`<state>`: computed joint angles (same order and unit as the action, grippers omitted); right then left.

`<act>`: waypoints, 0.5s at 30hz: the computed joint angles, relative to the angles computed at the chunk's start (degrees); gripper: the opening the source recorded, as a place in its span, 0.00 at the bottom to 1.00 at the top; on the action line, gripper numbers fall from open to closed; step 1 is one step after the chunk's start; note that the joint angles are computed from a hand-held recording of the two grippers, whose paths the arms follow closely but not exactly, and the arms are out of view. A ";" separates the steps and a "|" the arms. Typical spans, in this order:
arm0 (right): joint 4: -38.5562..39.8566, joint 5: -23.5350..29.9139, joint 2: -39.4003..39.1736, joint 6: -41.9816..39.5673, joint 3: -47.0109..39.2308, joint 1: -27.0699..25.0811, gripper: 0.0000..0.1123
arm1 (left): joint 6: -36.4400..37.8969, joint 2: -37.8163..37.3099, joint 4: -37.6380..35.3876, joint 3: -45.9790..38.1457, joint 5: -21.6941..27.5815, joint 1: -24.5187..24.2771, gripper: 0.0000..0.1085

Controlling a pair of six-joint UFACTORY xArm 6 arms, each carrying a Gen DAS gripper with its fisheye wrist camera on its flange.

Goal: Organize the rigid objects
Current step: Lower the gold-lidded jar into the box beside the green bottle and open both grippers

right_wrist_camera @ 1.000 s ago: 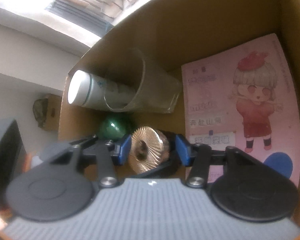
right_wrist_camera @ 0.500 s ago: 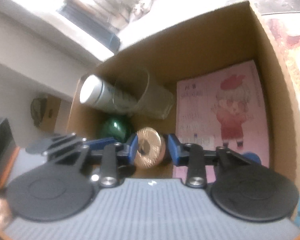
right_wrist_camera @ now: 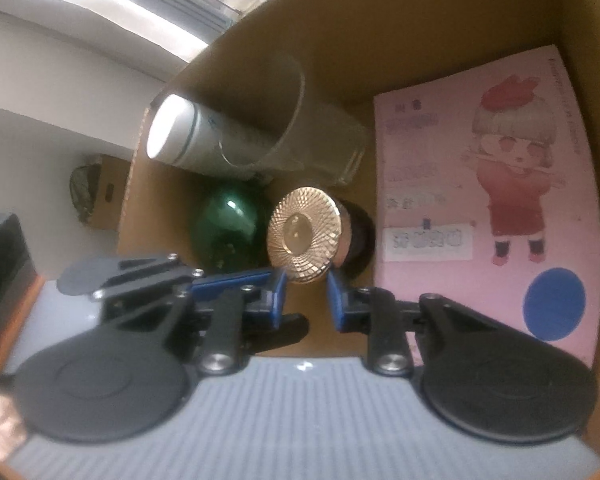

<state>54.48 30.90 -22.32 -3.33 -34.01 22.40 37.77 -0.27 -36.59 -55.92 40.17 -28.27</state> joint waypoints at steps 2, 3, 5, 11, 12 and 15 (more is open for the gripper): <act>0.07 0.09 0.91 0.46 -0.77 -0.03 0.19 | 0.31 0.11 -0.25 -0.05 -0.28 0.15 0.32; 0.61 0.40 1.33 0.45 -1.16 -0.19 0.20 | 0.53 0.17 -0.67 -0.12 -0.14 0.30 0.32; -0.02 0.72 2.25 1.47 -1.94 -0.22 0.20 | 0.49 0.16 -0.77 -0.17 -0.06 0.54 0.32; 0.64 0.08 4.97 1.96 -3.64 0.35 0.20 | 0.61 -0.36 -1.36 0.08 -0.02 1.49 0.32; 0.56 -0.14 5.16 2.10 -3.86 0.56 0.20 | 0.61 -0.28 -1.57 -0.05 0.13 1.61 0.32; -0.45 -0.53 5.59 2.93 -4.32 0.89 0.21 | 0.41 -0.08 -1.98 -0.19 0.05 1.48 0.32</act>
